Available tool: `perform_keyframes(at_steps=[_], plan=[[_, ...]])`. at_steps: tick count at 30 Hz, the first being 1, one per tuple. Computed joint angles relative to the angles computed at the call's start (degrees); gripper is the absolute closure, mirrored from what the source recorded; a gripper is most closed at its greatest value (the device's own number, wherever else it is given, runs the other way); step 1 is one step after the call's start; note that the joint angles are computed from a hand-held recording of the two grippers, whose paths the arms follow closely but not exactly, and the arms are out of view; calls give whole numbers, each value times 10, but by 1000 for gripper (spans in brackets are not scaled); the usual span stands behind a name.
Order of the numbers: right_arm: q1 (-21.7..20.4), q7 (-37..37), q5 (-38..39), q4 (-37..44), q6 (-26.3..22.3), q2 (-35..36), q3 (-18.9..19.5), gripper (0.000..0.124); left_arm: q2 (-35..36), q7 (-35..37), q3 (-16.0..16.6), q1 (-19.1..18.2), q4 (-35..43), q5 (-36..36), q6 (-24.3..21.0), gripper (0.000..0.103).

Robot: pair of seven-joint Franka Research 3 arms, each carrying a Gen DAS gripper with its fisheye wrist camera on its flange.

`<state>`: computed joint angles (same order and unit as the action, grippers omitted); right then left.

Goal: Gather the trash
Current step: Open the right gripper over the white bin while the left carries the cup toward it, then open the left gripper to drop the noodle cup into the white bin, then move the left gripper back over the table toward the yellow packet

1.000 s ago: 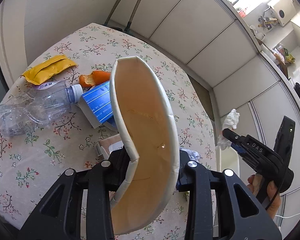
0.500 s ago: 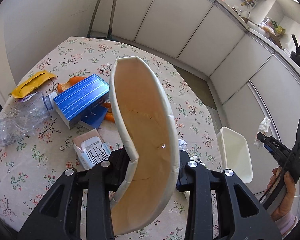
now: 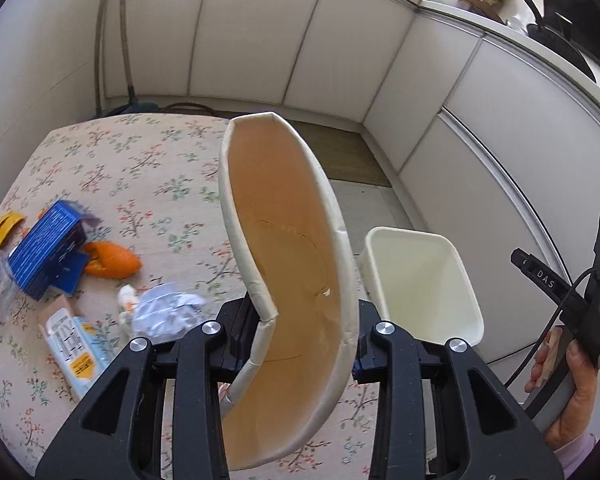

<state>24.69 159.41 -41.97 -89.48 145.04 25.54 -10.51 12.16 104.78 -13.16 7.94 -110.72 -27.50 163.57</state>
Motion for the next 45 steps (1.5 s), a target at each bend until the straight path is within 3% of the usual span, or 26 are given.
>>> perform_keyframes(at_steps=[14,20,26,28,35,37,45], plan=[[-50,32,8,-80,-8,-63,12,36,134,-21,-49,-57,187,76,-73,69],[-66,36,24,-97,-10,-72,16,35,193,-40,-57,-68,254,101,-128,69],[-73,45,29,-106,-8,-77,18,36,257,-58,-61,-76,345,110,-221,63],[-73,50,25,-111,-5,-81,18,35,251,-56,-60,-74,332,108,-211,39],[-74,31,36,-104,0,-75,27,35,202,-67,-41,-76,260,137,-135,20],[-70,23,36,-98,0,-70,28,35,185,-88,-23,-87,237,164,-106,7],[-43,9,18,-75,5,-53,25,35,136,-185,23,-102,162,269,-37,7]])
